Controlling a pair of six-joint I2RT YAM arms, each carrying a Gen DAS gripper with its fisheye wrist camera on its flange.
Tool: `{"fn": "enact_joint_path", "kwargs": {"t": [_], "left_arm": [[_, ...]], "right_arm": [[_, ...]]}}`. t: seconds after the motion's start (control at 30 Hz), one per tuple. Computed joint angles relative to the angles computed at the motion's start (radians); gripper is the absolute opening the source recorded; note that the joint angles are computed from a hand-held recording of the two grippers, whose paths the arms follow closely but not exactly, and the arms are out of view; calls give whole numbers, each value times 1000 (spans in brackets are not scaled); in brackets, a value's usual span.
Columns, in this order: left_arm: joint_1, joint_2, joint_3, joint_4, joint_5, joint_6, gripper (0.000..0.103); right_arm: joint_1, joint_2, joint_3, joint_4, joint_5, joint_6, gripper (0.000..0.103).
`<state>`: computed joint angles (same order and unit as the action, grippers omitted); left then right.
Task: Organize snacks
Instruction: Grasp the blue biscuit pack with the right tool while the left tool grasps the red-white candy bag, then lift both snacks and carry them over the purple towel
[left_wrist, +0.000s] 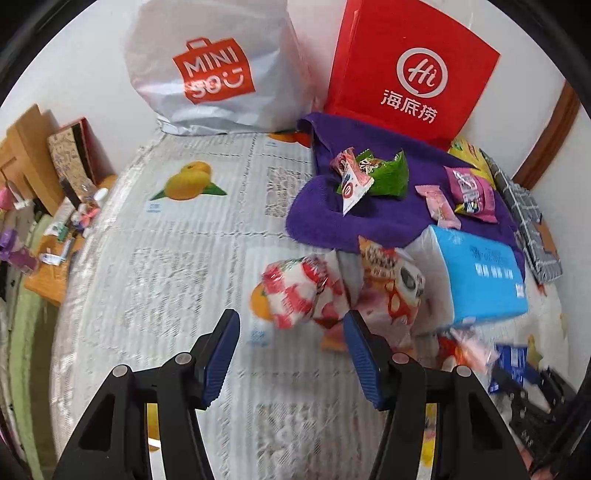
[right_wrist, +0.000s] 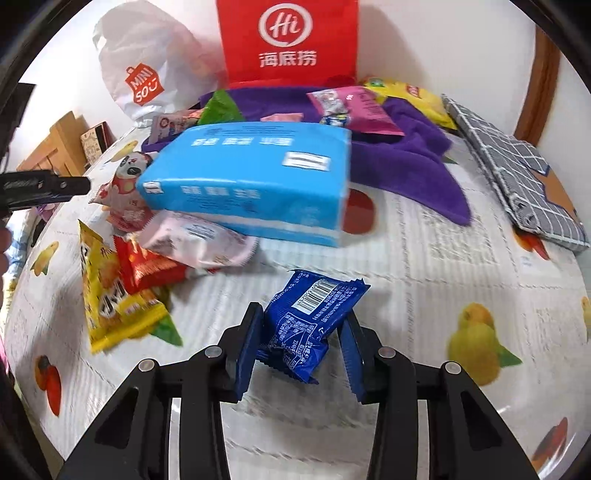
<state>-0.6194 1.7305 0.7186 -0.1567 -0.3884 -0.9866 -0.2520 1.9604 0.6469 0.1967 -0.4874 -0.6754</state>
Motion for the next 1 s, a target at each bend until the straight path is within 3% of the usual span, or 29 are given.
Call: {"fn": "enact_joint_path", "kwargs": {"t": [0.23,0.5,0.57,0.63,0.7,0.87,1.0], "left_arm": [[82,132,86,62,59,62,56],[93,245,153,58,28,69,59],[92,234,122,104,19,69,58],[93,222,105,126,25,81,46],[77,210,107,104,7,81,46],[30,162,74,74,-44,72,45],[8,117,35,68,-49,43,45]], "right_arm": [[-90,31,48,-41,-43,-43,41],[-116,67,98,-107,-92,-87,41],[-117,73,98,-103,-97,-100,41],[-117,74,102,-106,-99,-104,42],[-121,69,109,-122,-96,-101,44],[-160,48,88,-121,-127,-106,59],[-165,44,80,-130,-120,-98,60]]}}
